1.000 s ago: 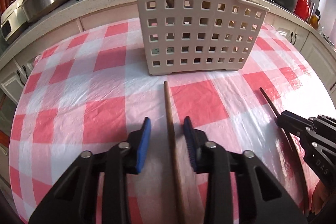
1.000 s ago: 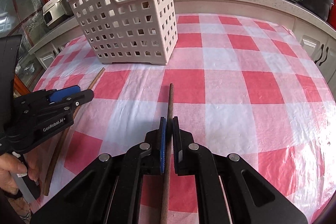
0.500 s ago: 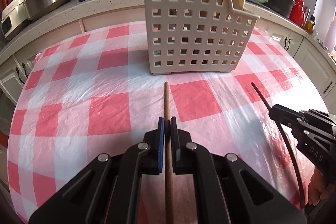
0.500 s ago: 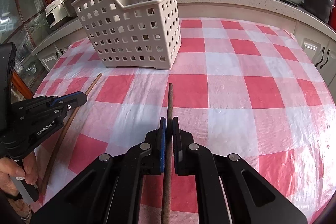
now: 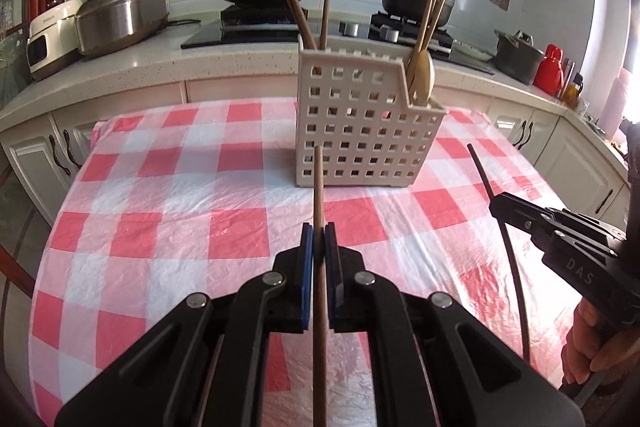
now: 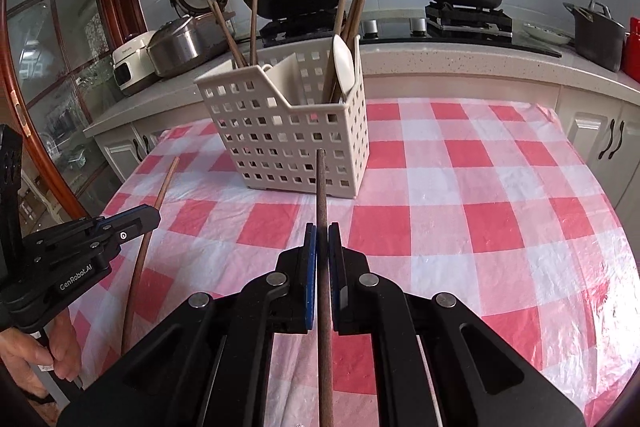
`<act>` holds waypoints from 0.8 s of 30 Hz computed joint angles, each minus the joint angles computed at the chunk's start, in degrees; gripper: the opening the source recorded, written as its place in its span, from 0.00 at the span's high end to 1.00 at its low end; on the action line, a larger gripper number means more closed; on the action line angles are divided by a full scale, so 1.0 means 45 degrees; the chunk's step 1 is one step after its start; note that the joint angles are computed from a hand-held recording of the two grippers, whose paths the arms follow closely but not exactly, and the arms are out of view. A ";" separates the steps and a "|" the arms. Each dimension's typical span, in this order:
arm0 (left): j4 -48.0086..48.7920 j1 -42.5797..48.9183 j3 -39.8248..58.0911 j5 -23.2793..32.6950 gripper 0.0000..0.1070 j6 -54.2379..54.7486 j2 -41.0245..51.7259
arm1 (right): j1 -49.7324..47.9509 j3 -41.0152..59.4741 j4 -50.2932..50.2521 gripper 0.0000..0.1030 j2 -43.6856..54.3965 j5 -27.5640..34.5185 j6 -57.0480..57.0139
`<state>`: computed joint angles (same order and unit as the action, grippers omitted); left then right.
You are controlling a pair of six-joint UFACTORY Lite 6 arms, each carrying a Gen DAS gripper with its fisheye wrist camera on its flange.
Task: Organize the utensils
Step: 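Lift both held chopsticks upright off the cloth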
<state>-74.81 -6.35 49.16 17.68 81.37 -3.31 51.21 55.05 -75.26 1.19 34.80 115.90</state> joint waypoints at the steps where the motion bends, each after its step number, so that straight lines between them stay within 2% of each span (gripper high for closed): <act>1: -0.0020 0.0080 -0.0179 0.0066 0.95 0.0031 -0.0339 | 0.0164 0.0050 0.0043 0.94 -0.0101 0.0228 -0.0067; 8: -0.0100 0.0722 -0.1148 0.0491 0.95 0.0253 -0.2217 | 0.1161 0.0464 0.0237 0.94 -0.0482 0.1566 -0.0550; 24: 0.1269 0.2053 -0.2234 0.1846 0.95 -0.0901 -0.5429 | 0.3271 0.1140 0.0591 0.94 -0.1049 0.4034 -0.1134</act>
<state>-69.10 2.89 39.11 25.98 77.32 -27.74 65.93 60.18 -72.60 -3.53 52.96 110.80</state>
